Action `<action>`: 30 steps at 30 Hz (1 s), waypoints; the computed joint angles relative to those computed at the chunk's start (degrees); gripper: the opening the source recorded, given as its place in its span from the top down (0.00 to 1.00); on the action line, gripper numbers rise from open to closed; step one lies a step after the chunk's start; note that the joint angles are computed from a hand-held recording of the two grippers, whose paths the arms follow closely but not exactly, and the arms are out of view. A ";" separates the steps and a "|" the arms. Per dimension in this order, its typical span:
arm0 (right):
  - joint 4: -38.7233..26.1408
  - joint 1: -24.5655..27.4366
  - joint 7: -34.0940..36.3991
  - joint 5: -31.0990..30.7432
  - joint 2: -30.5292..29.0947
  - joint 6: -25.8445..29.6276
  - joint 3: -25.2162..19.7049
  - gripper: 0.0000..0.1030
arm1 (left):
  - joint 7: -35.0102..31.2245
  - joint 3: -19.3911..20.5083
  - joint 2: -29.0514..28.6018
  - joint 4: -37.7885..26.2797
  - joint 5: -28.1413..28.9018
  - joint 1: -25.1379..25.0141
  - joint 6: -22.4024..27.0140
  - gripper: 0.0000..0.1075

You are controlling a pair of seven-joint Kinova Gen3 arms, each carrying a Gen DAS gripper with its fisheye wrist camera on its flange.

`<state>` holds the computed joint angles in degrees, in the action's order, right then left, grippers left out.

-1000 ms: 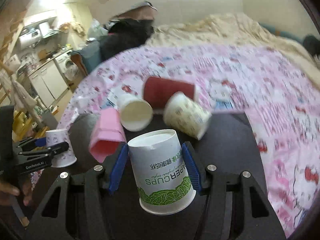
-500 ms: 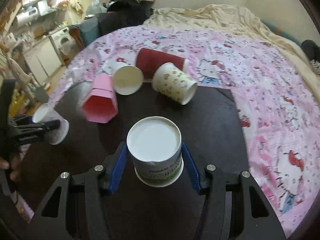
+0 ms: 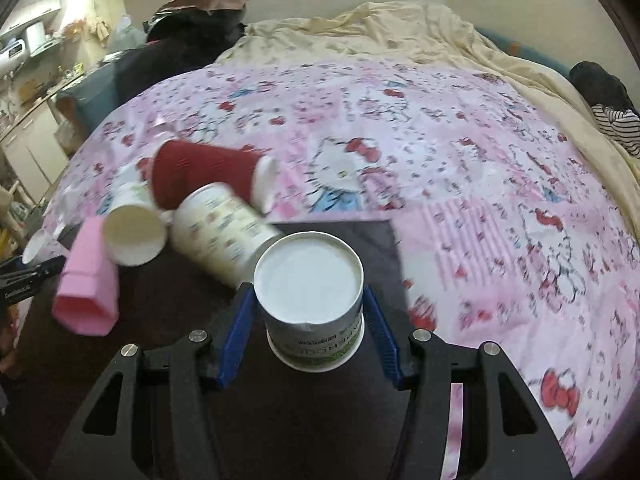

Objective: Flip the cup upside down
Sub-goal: 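Lift and turn the green-print cup rim down with right gripper while left holds its cup, then set both held cups rim down on the board and open both grippers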

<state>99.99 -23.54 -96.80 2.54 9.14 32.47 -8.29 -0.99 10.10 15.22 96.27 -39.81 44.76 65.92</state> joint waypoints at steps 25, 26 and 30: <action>0.97 -1.38 -4.97 2.44 -2.06 -3.49 0.13 0.08 | 1.87 1.17 -3.35 0.30 3.09 -1.83 -0.81 0.20; 1.16 -1.30 -5.22 2.30 -2.52 -3.67 0.04 0.08 | 2.29 1.30 -3.69 0.40 3.19 -1.78 -0.54 0.20; 1.85 -0.91 -5.78 1.53 -4.76 -4.10 -0.44 0.08 | 5.22 2.91 -6.11 0.93 2.52 -1.59 0.37 0.20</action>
